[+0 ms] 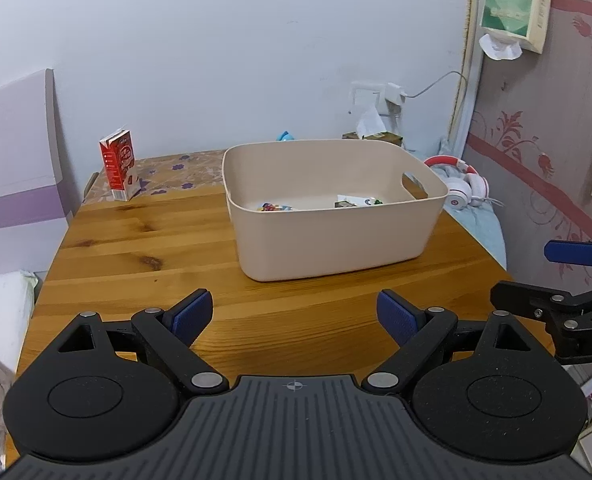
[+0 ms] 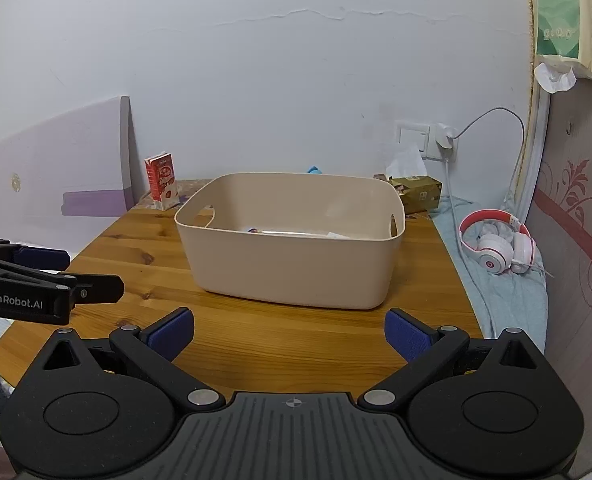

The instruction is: Organize objects

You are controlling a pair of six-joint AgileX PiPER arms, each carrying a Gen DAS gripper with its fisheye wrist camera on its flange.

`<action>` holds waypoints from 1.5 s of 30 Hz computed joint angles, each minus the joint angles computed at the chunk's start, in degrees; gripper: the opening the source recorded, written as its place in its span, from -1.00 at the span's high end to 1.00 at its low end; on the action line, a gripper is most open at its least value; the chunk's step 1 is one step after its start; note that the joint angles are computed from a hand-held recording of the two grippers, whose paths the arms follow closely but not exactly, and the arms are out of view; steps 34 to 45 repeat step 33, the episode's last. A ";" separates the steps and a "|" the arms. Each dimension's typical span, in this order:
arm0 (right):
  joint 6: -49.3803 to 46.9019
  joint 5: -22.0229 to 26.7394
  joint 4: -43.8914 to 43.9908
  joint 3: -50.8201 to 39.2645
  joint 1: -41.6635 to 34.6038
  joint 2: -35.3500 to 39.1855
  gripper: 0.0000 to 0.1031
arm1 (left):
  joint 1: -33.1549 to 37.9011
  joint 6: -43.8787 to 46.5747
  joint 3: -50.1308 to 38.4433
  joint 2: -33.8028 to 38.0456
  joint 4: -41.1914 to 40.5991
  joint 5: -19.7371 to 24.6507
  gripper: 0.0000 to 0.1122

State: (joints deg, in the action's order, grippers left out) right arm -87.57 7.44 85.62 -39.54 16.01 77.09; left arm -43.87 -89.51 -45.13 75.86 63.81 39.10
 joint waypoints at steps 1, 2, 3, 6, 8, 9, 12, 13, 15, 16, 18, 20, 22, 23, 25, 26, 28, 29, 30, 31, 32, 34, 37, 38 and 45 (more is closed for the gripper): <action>0.00 -0.09 0.04 0.00 0.04 0.01 -1.00 | -0.08 -0.07 0.11 -0.14 0.15 -0.07 -0.62; -0.21 0.00 0.20 -0.07 -0.10 0.15 -1.00 | -0.17 -0.27 0.26 -0.30 0.38 -0.16 -0.62; -0.16 -0.15 0.24 -0.06 -0.06 0.19 -1.00 | -0.29 -0.55 0.41 -0.45 0.71 -0.31 -0.62; 1.34 -0.61 -0.95 -0.01 0.04 0.24 -1.00 | -0.95 -1.03 0.70 -0.80 1.61 -0.12 -0.62; 3.16 -1.21 -2.52 -0.09 0.44 0.23 -1.00 | -1.10 -0.89 0.73 -0.81 1.59 -0.09 -0.62; 3.58 -1.27 -2.89 -0.07 0.57 0.15 -1.00 | -1.10 -0.86 0.76 -0.79 1.50 -0.16 -0.62; 2.16 -1.23 -1.37 -0.15 0.78 0.27 -1.00 | -0.71 -0.27 0.79 -0.79 0.90 -0.60 -0.62; 1.87 -1.17 -1.07 -0.23 0.85 0.44 -1.00 | -0.64 -0.02 0.70 -0.73 0.60 -0.61 -0.62; 1.25 -0.73 -0.63 -0.34 0.67 0.69 -1.00 | -0.42 0.44 0.62 -0.60 0.08 -0.89 -0.62; 0.74 -0.25 -0.39 -0.35 0.32 0.75 -1.00 | -0.41 0.56 0.62 -0.61 -0.12 -0.92 -0.62; 0.29 -0.03 -0.04 -0.40 0.28 0.84 -1.00 | -0.46 0.50 0.65 -0.59 -0.16 -0.92 -0.62; 0.21 -0.09 0.18 -0.37 0.39 0.85 -1.00 | -0.45 0.43 0.70 -0.58 -0.05 -0.98 -0.62; 0.22 -0.13 0.28 -0.41 0.29 0.95 -1.00 | -0.40 0.53 0.75 -0.51 -0.10 -1.24 -0.62; 0.21 -0.36 0.53 -0.47 0.49 1.05 -1.00 | -0.27 0.89 0.67 -0.37 -0.39 -1.41 -0.62; -0.44 -0.15 1.29 -0.46 0.25 1.15 -1.00 | -0.09 1.66 0.45 -0.19 -0.91 -1.57 -0.62; -0.36 -0.22 1.32 -0.55 0.28 1.27 -1.00 | -0.03 1.77 0.45 -0.12 -0.94 -1.75 -0.62; 0.37 -0.13 0.68 -0.70 0.14 1.55 -1.00 | 0.23 1.94 0.27 0.14 -0.93 -1.99 -0.62; 1.48 -0.04 -0.46 -0.84 0.04 1.73 -1.00 | 0.23 1.95 0.30 0.10 -1.00 -2.01 -0.62; 2.87 -0.20 -1.75 -0.98 0.21 1.87 -1.00 | 0.43 2.00 0.30 0.19 -1.10 -2.26 -0.63; 4.26 -0.42 -3.00 -1.19 0.45 2.10 -1.00 | 0.93 2.61 0.09 0.28 -1.54 -2.65 -0.63; 5.12 -0.46 -3.82 -1.40 0.54 2.39 -1.00 | 1.43 3.03 -0.02 0.47 -1.94 -3.10 -0.63; 6.01 -0.42 -4.68 -1.61 0.53 2.66 -1.00 | 1.97 3.56 -0.18 0.74 -2.56 -3.57 -0.63; 6.01 -0.42 -4.68 -1.61 0.53 2.66 -1.00 | 1.97 3.56 -0.18 0.74 -2.56 -3.57 -0.63; 6.01 -0.42 -4.68 -1.61 0.53 2.66 -1.00 | 1.97 3.56 -0.18 0.74 -2.56 -3.57 -0.63; 6.01 -0.42 -4.68 -1.61 0.53 2.66 -1.00 | 1.97 3.56 -0.18 0.74 -2.56 -3.57 -0.63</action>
